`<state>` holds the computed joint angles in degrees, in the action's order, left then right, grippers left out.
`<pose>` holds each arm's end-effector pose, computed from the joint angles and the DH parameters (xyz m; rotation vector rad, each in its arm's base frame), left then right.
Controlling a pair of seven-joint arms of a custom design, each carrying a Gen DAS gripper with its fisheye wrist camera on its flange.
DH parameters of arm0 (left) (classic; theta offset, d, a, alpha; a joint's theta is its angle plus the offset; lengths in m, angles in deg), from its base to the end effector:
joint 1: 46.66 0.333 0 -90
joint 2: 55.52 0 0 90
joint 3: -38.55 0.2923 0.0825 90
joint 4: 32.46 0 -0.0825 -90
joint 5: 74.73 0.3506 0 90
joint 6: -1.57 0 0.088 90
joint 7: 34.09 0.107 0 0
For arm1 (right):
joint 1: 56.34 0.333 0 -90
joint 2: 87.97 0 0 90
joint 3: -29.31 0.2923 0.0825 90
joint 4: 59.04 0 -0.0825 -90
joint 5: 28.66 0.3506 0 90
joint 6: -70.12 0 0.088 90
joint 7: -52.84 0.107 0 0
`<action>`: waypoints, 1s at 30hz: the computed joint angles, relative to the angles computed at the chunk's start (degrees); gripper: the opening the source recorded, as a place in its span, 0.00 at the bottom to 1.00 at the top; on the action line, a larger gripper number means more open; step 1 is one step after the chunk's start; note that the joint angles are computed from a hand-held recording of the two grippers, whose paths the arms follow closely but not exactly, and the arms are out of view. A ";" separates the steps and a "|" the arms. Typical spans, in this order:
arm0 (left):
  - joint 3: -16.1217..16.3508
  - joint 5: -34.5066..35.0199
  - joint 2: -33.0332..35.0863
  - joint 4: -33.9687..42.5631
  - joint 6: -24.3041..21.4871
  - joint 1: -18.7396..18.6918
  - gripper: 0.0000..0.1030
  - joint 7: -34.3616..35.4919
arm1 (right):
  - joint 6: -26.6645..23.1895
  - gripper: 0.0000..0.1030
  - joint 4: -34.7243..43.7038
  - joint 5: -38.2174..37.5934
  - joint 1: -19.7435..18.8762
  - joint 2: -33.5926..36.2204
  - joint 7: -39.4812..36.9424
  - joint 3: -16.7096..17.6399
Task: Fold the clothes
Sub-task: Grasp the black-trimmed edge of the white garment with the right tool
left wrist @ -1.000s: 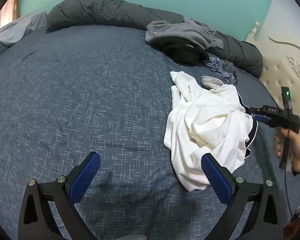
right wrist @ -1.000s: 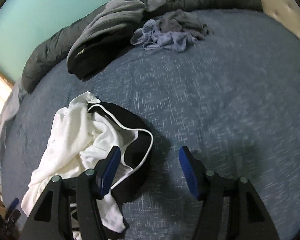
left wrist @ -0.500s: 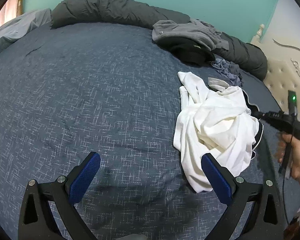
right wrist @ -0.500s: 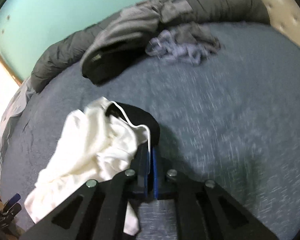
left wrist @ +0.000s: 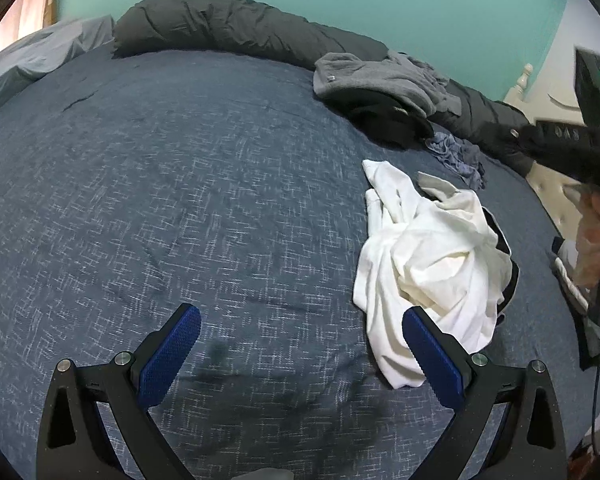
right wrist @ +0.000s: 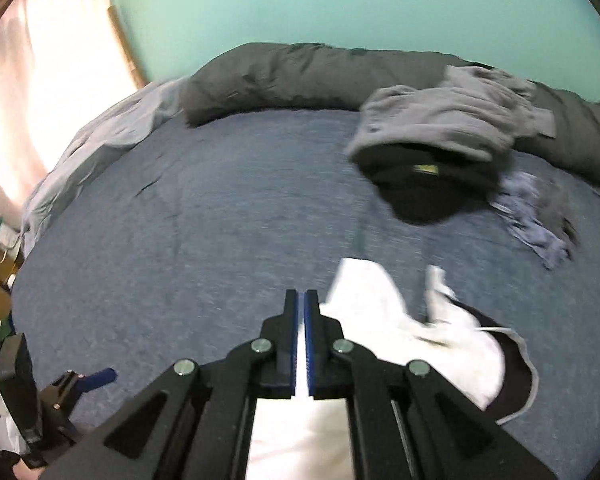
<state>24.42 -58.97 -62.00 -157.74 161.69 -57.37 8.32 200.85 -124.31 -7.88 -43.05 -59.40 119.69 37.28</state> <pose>0.4762 -0.2388 0.5101 -2.0391 1.7294 -0.9368 0.6605 0.2358 0.5807 -2.1165 1.1307 -0.2289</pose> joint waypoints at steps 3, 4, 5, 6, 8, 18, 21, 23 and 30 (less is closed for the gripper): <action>0.44 -1.08 -0.50 -0.70 0.21 0.07 1.00 0.55 | 0.25 0.02 1.17 -0.77 0.84 1.01 0.46 0.01; 0.58 -1.62 -0.64 -0.92 0.29 0.09 1.00 0.87 | 0.82 0.02 0.63 -0.77 0.85 0.77 0.55 -0.02; 0.65 -1.99 -0.79 -1.12 0.37 0.15 1.00 1.09 | 1.60 0.02 0.51 -1.49 0.92 0.96 1.72 -0.79; 0.62 -2.04 -0.89 -1.22 0.45 0.26 1.00 1.11 | 2.33 0.02 0.50 -2.32 0.94 1.24 2.98 -1.50; 0.58 -2.24 -0.98 -1.27 0.56 0.41 1.00 1.25 | 3.12 0.03 -0.68 -3.15 0.11 0.86 5.20 -2.50; -0.10 -0.99 -0.32 -0.44 0.11 0.65 1.00 0.50 | 10.19 0.20 -13.04 -7.23 -6.91 -3.20 14.99 -7.10; -0.10 -0.53 0.53 0.28 -0.39 0.37 1.00 0.33 | 10.30 0.25 -15.29 -4.47 -9.96 -3.36 14.90 -6.24; -0.10 -0.21 1.02 0.72 -0.67 0.13 1.00 0.11 | 9.03 0.42 -14.18 -1.44 -11.72 -1.79 14.30 -5.06; 0.24 0.52 2.00 1.51 -1.24 -0.59 1.00 0.00 | 16.81 0.48 -20.45 5.90 -14.01 -2.84 14.16 -3.55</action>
